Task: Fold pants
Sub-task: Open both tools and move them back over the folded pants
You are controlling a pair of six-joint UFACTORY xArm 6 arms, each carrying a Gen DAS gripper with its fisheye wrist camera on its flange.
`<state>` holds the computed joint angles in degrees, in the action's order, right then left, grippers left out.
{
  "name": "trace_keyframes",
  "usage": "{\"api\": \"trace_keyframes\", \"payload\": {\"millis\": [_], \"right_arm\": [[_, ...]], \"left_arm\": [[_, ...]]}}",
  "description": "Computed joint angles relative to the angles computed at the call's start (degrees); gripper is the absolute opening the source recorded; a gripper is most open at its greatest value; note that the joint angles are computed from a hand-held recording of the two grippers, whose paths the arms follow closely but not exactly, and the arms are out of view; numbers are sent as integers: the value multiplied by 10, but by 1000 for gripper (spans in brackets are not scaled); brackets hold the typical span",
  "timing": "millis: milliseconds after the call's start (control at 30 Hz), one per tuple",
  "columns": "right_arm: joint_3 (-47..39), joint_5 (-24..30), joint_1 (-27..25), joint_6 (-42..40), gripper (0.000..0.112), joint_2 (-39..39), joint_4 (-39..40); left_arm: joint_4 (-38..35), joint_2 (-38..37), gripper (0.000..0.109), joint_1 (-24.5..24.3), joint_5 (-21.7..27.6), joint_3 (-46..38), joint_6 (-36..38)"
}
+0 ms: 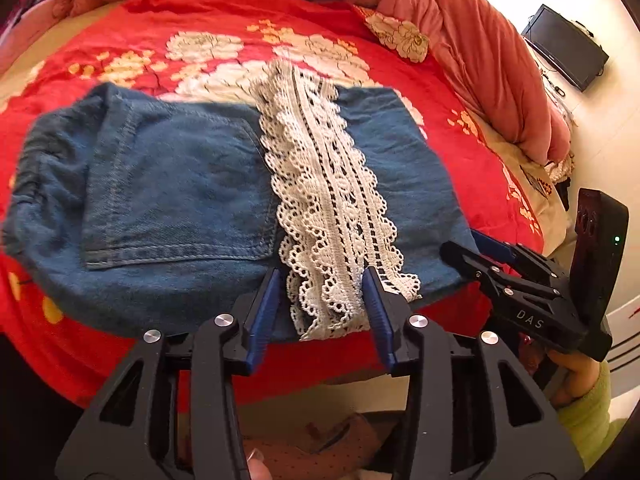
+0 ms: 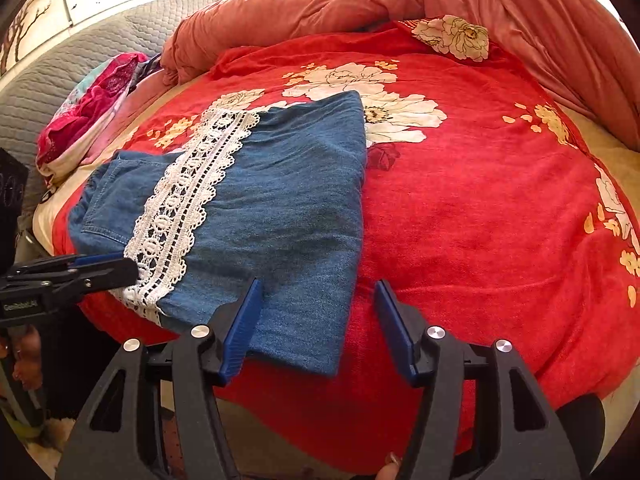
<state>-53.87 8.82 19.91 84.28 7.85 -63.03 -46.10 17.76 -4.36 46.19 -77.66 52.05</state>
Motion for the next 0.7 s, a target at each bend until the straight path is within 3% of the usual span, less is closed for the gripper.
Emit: {"api": "trace_keyframes", "payload": {"millis": [300,433,700], "right_arm": [[12,20,7,16,59,-23,-4],[14,35,14,37,72,-34,-21],[4,59,32,45,72,-47,-31]], "left_arm": [[-10,-32,43,8,-40,26,14],[-15,-44,45,9,-55,35,23],[-27,-56,56,18,-77,42,38]]}}
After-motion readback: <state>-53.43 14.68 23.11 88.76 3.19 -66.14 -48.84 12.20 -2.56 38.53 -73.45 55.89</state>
